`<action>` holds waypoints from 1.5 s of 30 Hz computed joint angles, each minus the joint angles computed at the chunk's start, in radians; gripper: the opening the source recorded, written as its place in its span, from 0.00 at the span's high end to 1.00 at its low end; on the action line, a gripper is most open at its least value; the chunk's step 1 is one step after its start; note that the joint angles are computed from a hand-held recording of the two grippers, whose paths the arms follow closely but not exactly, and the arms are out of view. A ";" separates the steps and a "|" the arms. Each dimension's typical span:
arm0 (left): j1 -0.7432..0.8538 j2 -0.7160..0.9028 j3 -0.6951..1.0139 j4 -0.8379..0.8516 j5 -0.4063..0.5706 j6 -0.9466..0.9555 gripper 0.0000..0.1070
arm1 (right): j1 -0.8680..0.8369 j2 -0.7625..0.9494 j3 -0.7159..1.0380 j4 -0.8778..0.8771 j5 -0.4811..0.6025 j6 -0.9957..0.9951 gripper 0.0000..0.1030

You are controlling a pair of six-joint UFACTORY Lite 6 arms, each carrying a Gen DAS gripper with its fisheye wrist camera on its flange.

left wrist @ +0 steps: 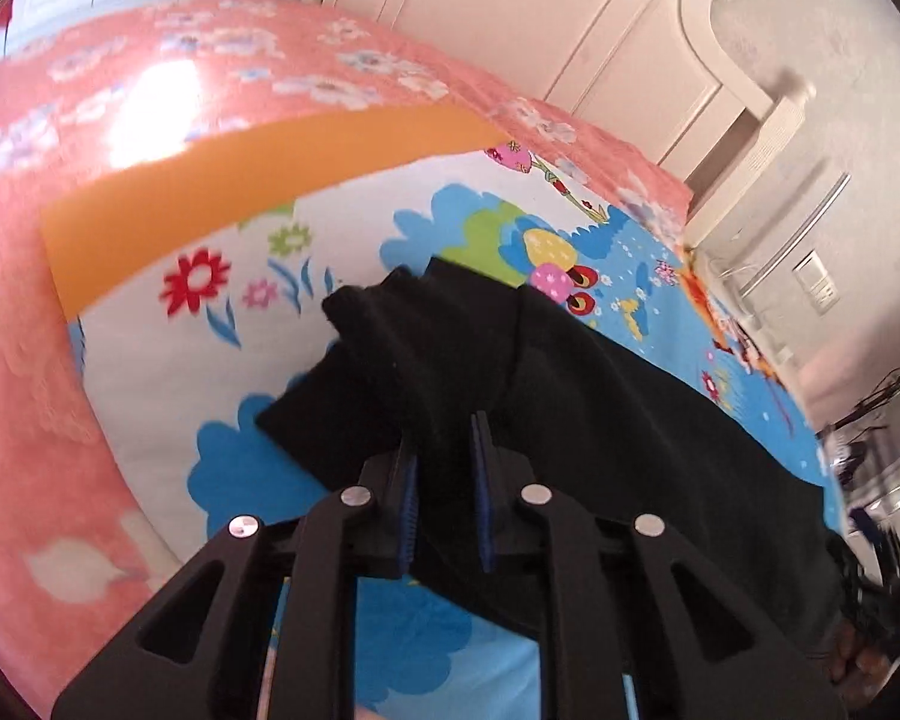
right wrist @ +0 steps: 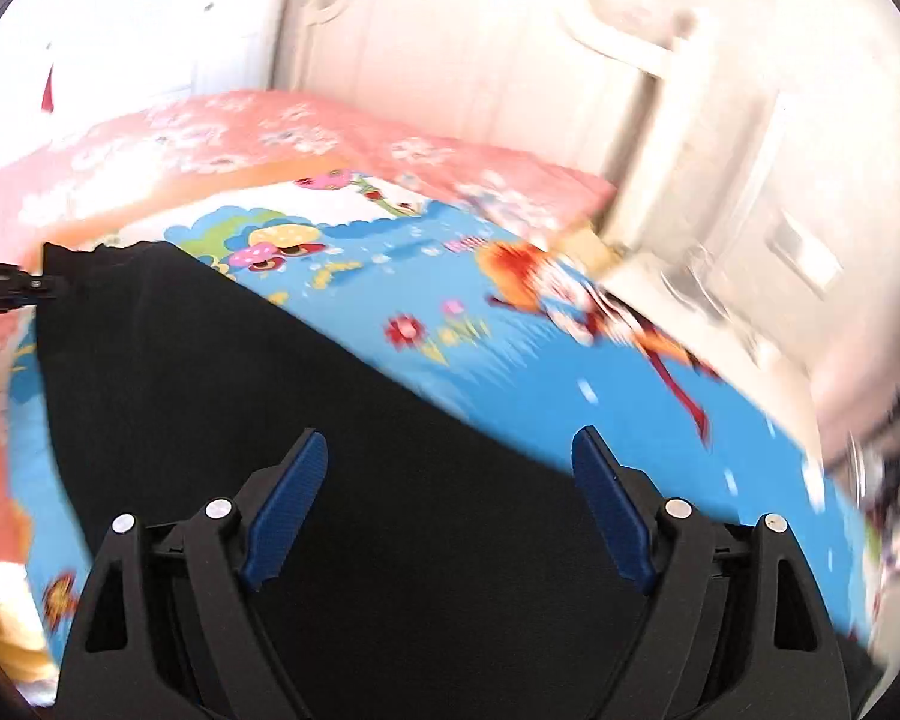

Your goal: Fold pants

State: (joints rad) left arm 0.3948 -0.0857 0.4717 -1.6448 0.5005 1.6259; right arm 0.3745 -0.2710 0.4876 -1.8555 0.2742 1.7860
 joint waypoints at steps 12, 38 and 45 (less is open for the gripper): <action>0.256 0.266 0.078 0.071 0.353 -0.071 0.67 | 0.044 0.539 0.321 -0.145 0.015 0.259 0.17; -0.270 0.045 0.118 -0.555 -0.227 0.445 0.46 | 0.142 0.569 0.316 -0.050 0.174 0.181 0.17; -0.204 0.474 0.549 0.178 -0.196 -0.194 0.50 | 0.088 0.560 0.317 -0.121 0.084 0.250 0.17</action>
